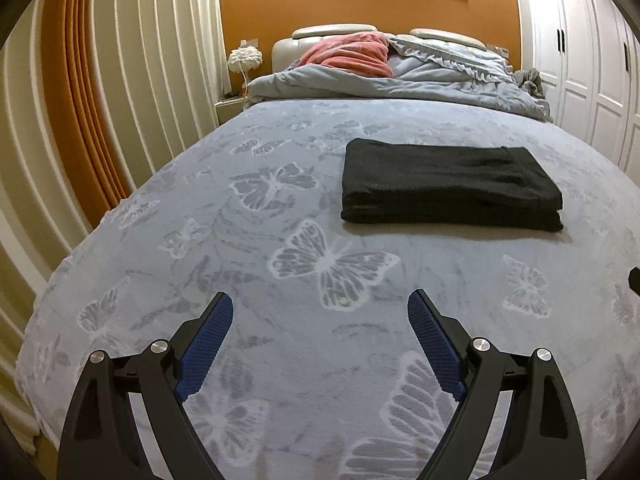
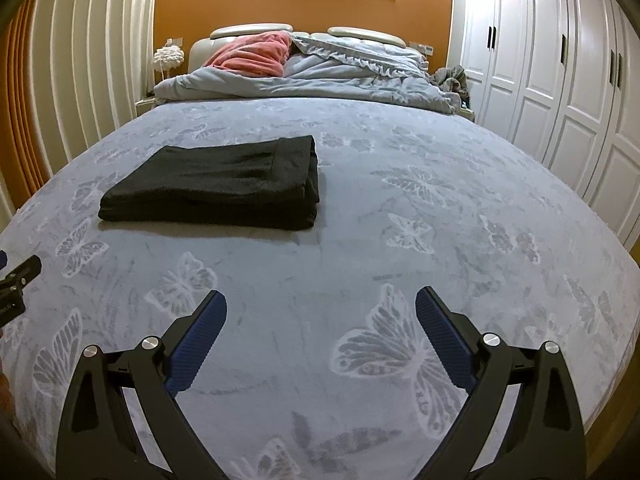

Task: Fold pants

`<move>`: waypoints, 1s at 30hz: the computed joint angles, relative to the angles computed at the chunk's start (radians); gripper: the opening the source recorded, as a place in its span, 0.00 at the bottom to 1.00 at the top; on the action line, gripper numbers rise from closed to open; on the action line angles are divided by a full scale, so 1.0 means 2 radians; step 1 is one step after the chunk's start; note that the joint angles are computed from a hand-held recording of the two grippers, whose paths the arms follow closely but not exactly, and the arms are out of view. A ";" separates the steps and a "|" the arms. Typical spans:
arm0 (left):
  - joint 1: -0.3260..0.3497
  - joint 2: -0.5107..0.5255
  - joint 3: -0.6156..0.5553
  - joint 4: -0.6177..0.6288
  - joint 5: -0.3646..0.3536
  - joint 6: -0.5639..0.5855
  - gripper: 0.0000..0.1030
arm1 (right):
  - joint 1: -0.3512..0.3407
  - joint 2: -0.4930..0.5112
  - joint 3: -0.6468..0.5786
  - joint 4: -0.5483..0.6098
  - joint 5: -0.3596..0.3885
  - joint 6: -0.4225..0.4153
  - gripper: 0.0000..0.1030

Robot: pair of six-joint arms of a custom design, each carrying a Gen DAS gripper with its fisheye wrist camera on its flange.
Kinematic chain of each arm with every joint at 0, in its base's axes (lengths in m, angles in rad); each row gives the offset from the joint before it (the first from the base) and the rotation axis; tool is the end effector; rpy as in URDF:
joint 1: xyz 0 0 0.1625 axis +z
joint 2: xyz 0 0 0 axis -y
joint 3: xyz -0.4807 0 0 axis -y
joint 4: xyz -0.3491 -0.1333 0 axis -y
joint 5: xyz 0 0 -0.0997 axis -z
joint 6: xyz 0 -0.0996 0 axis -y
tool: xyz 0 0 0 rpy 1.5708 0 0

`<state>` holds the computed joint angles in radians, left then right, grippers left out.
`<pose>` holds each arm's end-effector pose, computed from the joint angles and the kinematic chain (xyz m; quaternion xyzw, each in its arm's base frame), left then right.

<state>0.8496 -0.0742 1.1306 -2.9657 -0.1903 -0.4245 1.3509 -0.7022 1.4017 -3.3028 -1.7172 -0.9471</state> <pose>-0.3226 -0.7169 -0.0905 0.0063 0.7676 -0.4493 0.4570 -0.0520 -0.7772 0.2833 0.2747 -0.8235 0.3758 0.3243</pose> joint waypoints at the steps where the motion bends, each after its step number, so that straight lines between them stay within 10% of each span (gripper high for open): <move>1: 0.000 0.000 0.000 0.002 0.002 -0.002 0.84 | 0.000 0.000 0.000 -0.001 0.000 0.001 0.91; 30: -0.005 0.010 -0.009 -0.063 -0.010 0.060 0.84 | 0.001 -0.001 0.014 -0.008 0.002 -0.003 0.91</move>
<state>0.8398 -0.0544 1.1125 -3.0924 -0.2098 -0.3050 1.3524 -0.7050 1.4304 -3.3187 -1.7135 -0.9528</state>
